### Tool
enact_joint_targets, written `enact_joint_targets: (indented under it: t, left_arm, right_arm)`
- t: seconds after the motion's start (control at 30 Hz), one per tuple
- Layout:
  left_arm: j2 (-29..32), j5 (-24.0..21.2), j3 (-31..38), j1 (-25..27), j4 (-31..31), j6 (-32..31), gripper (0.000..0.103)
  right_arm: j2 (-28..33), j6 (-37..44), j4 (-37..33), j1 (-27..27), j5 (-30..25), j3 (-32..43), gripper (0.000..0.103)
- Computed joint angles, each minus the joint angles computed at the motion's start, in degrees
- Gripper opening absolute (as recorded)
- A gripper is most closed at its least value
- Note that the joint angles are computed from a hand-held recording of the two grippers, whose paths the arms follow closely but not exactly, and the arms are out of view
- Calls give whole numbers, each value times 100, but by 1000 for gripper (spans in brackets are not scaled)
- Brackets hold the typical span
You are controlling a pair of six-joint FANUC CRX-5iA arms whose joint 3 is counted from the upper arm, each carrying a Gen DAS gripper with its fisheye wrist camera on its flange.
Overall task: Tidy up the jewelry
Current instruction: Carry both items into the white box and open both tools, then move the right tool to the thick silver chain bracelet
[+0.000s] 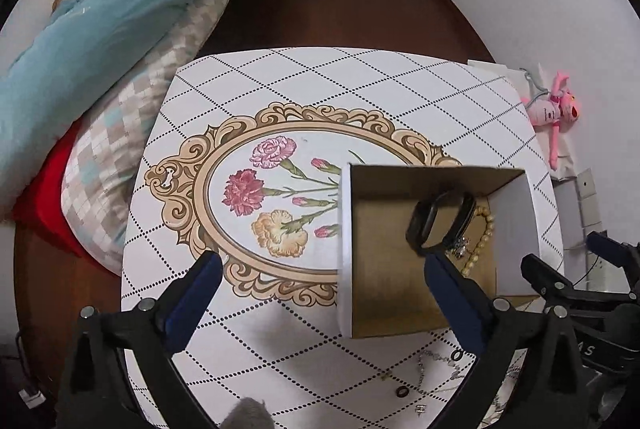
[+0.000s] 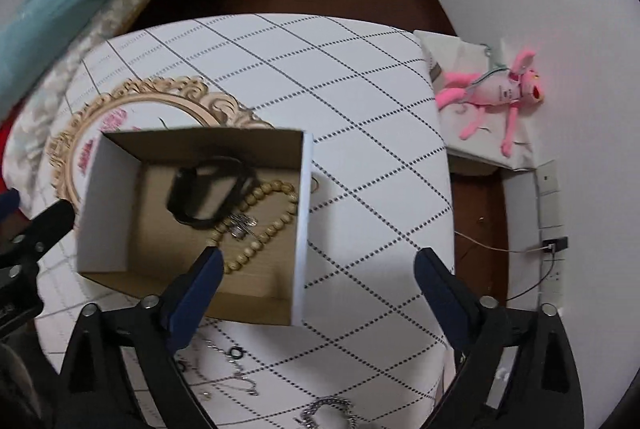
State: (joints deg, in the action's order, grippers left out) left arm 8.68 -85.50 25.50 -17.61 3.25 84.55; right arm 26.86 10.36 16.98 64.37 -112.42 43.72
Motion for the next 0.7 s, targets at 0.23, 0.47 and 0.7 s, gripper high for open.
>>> enact_joint_targets:
  t: [0.23, 0.47, 0.7]
  left_arm:
    - [-240, 156, -241, -91, -38, 14, 103]
    - [-552, 199, -365, -90, -24, 93, 103]
    - [-944, 261, -351, -94, -55, 151, 103]
  right_arm:
    - [-79, -256, 137, 184, 10, -207, 101]
    - [0, -380, 677, 505, -413, 114, 101]
    - [280, -287, 1383, 855, -978, 878, 101]
